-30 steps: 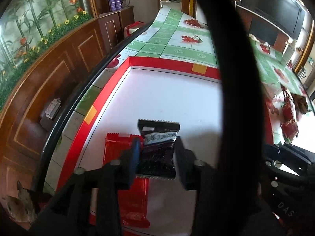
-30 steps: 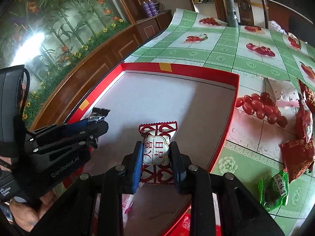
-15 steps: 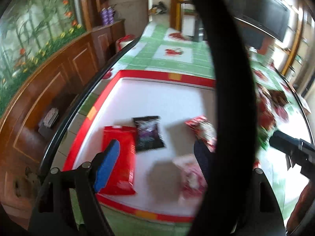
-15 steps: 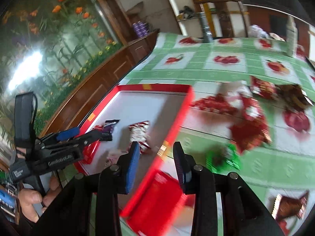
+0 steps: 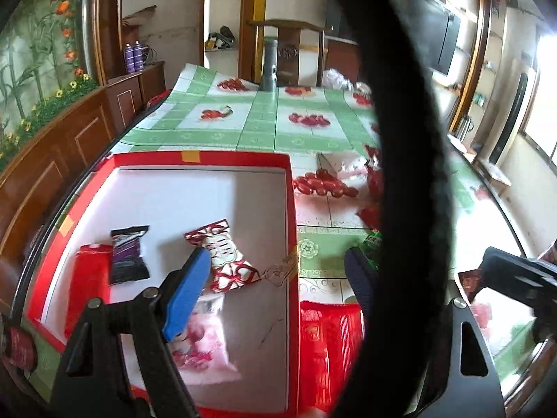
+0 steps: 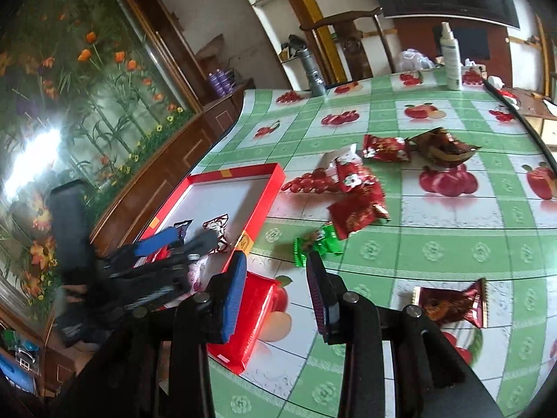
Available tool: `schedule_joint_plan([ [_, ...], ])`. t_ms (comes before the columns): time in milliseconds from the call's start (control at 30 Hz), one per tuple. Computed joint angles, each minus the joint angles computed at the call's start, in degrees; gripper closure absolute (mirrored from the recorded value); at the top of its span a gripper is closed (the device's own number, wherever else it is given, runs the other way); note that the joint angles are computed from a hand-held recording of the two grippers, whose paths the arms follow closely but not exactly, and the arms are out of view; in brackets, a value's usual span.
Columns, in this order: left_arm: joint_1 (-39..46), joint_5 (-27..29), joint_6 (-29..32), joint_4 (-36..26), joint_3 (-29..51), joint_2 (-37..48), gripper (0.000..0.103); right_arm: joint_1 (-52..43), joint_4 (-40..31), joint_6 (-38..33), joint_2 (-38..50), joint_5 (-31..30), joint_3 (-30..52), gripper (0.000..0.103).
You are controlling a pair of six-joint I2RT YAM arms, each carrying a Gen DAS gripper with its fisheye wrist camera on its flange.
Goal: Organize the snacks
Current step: 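Move left tool to a red pack while right tool approaches brown chocolate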
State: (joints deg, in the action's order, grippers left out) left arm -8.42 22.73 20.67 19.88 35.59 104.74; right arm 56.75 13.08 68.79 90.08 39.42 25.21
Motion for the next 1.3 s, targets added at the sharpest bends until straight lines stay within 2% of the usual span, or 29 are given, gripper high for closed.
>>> schedule_joint_plan([
  [33, -0.7, -1.9, -0.7, 0.7, 0.5, 0.6, 0.023, 0.6, -1.3, 0.7, -0.6, 0.7, 0.0, 0.068],
  [133, 0.7, -1.3, -2.1, 1.3, 1.2, 1.0, 0.023, 2.0, -4.3, 2.7, -2.5, 2.6, -0.5, 0.068],
  [233, 1.2, -4.4, -2.4, 3.8, 1.7, 2.0, 0.023, 2.9, -5.2, 4.1, -3.6, 3.8, -1.4, 0.068],
  [367, 2.8, -4.6, -1.6, 0.8, 2.5, 1.3, 0.023, 3.8, -5.8, 5.3, -4.3, 4.6, -2.0, 0.066],
  [433, 3.7, -3.0, -0.7, 0.0, 0.5, -1.4, 0.023, 4.9, -7.1, 6.5, -4.7, 5.4, -2.0, 0.066],
  [533, 3.4, -4.2, -0.4, 2.1, -4.4, -6.7, 0.023, 6.6, -10.0, 8.9, -5.3, 6.7, -2.1, 0.065],
  [633, 3.0, -5.0, -0.6, 2.9, -8.2, -11.6, 0.013, 8.5, -13.9, 12.6, -5.9, 8.0, -2.1, 0.061],
  [767, 2.1, -6.6, -1.8, 1.4, -10.7, -17.3, 0.013, 10.8, -18.9, 17.9, -6.5, 9.4, -2.3, 0.059],
  [933, 0.3, -11.4, -4.6, 1.2, -14.5, -24.7, 0.012, 13.6, -25.7, 24.9, -6.2, 10.3, -1.9, 0.059],
  [1033, -1.2, -14.2, -5.1, 0.9, -16.5, -28.5, 0.011, 15.3, -30.7, 29.4, -4.9, 10.6, -0.6, 0.054],
  [1133, -2.5, -15.3, -5.2, -0.4, -17.7, -31.7, 0.011, 16.6, -36.2, 33.6, -3.1, 10.3, 1.3, 0.05],
  [1300, -3.8, -15.4, -5.3, -2.6, -18.6, -34.9, 0.01, 18.4, -39.6, 37.4, -2.4, 10.2, 1.9, 0.048],
])
